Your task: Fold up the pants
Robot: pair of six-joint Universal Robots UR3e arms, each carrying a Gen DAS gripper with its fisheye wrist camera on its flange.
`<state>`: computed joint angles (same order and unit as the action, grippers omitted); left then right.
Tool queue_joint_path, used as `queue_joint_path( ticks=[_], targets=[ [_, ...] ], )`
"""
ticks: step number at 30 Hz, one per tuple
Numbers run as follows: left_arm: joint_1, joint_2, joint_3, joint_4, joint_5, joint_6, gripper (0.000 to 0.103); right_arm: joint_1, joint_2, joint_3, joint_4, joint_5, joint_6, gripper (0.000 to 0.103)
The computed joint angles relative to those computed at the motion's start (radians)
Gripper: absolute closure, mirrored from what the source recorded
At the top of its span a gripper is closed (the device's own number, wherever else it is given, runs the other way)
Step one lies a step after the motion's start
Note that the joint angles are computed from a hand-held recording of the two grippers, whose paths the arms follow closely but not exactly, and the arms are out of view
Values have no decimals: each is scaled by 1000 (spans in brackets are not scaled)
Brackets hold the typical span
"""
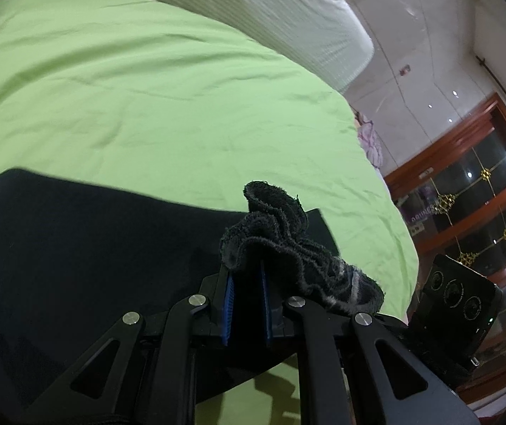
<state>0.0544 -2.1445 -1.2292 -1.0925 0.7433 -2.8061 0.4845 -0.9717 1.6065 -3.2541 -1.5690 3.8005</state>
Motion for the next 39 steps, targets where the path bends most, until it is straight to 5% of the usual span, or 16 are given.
queue_joint_path(
  ticks=[15, 39],
  targets=[
    [97, 126, -221, 162, 26, -99, 54, 20, 28, -53, 61, 33, -30, 50],
    [410, 452, -658, 295, 41, -97, 45, 54, 99, -297, 213, 112, -95, 49]
  ],
)
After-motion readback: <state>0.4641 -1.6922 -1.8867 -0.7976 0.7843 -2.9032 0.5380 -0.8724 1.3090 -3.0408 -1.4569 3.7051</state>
